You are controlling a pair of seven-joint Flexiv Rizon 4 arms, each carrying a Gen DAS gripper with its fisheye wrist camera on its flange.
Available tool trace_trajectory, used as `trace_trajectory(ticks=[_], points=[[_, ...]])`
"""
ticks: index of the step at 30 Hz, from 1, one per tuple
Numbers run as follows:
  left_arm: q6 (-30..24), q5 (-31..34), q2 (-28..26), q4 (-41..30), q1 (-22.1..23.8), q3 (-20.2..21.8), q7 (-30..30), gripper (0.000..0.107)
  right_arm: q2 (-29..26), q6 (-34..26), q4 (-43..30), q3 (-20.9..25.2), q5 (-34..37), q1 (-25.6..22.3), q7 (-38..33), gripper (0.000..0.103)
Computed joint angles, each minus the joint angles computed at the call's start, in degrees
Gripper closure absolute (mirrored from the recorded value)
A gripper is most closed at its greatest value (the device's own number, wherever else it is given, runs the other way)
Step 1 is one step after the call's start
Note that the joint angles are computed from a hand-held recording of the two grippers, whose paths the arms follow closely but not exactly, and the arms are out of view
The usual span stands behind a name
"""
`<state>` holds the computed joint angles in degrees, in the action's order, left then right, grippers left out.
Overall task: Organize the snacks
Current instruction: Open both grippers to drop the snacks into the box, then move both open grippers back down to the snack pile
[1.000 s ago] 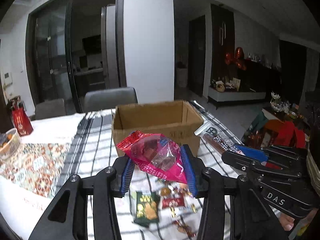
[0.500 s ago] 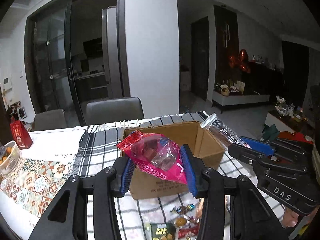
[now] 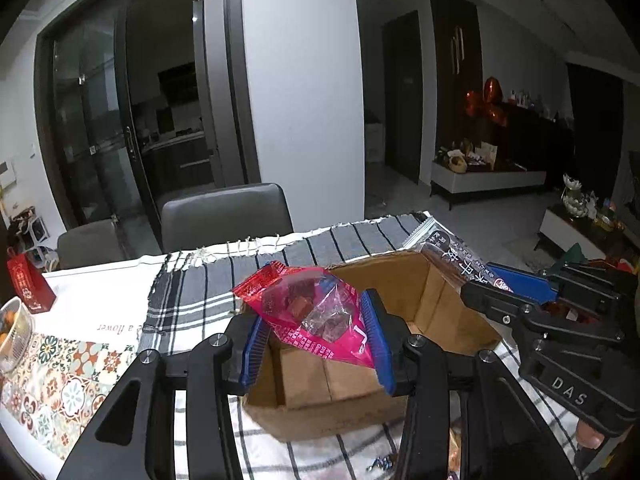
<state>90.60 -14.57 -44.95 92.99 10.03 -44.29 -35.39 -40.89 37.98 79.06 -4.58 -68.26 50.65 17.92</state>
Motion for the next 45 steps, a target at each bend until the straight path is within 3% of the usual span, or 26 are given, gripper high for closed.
trace_trajectory(ticks=[2, 3, 4, 7, 10, 16, 25, 33, 41, 45], points=[[-2.61, -0.65, -0.11, -2.72, -2.87, 3.34, -0.50, 0.056, -0.16, 1.76, 0.20, 0.18, 0.21, -1.02, -0.31, 0.079], [-3.66, -1.07, 0.21, -3.89, -4.68, 5.75, -0.78, 0.044, -0.22, 2.16, 0.20, 0.32, 0.75, -1.33, -0.54, 0.076], [-3.88, -1.47, 0.53, -4.70, -6.31, 8.00, -1.04, 0.039, -0.19, 1.79, 0.29, 0.20, 1.21, -1.30, -0.17, 0.064], [-1.96, -2.50, 1.41, -3.45, -6.54, 8.85, -0.79, 0.037, 0.62, -0.06, 1.30, -0.07, 1.05, -0.48, 1.56, 0.062], [-0.57, -3.12, 3.08, 0.64, -2.85, 5.20, -0.09, 0.037, 1.58, -2.36, 2.10, 0.34, 0.36, 0.71, 3.14, 0.062], [3.26, 0.74, 4.43, 9.92, 9.24, -7.09, -0.15, 0.034, 2.02, -7.39, 1.56, 1.57, -1.28, 3.58, 4.37, 0.062], [8.73, 9.85, 5.75, 21.45, 24.89, -19.41, -6.02, 0.034, 0.38, -12.94, -1.43, 2.50, -2.83, 8.70, 3.63, 0.062], [11.91, 18.96, 5.83, 28.57, 34.59, -24.79, -11.00, 0.033, -0.56, -15.59, -2.73, 2.65, -3.45, 12.21, 4.44, 0.062], [11.92, 26.07, 4.44, 32.40, 40.57, -27.10, -16.21, 0.033, -1.58, -15.43, -2.96, 2.95, -2.51, 13.99, 5.86, 0.062], [13.12, 28.62, 4.71, 33.89, 41.38, -25.70, -17.35, 0.033, -2.25, -14.00, -2.90, 3.37, -1.56, 14.23, 6.93, 0.062]])
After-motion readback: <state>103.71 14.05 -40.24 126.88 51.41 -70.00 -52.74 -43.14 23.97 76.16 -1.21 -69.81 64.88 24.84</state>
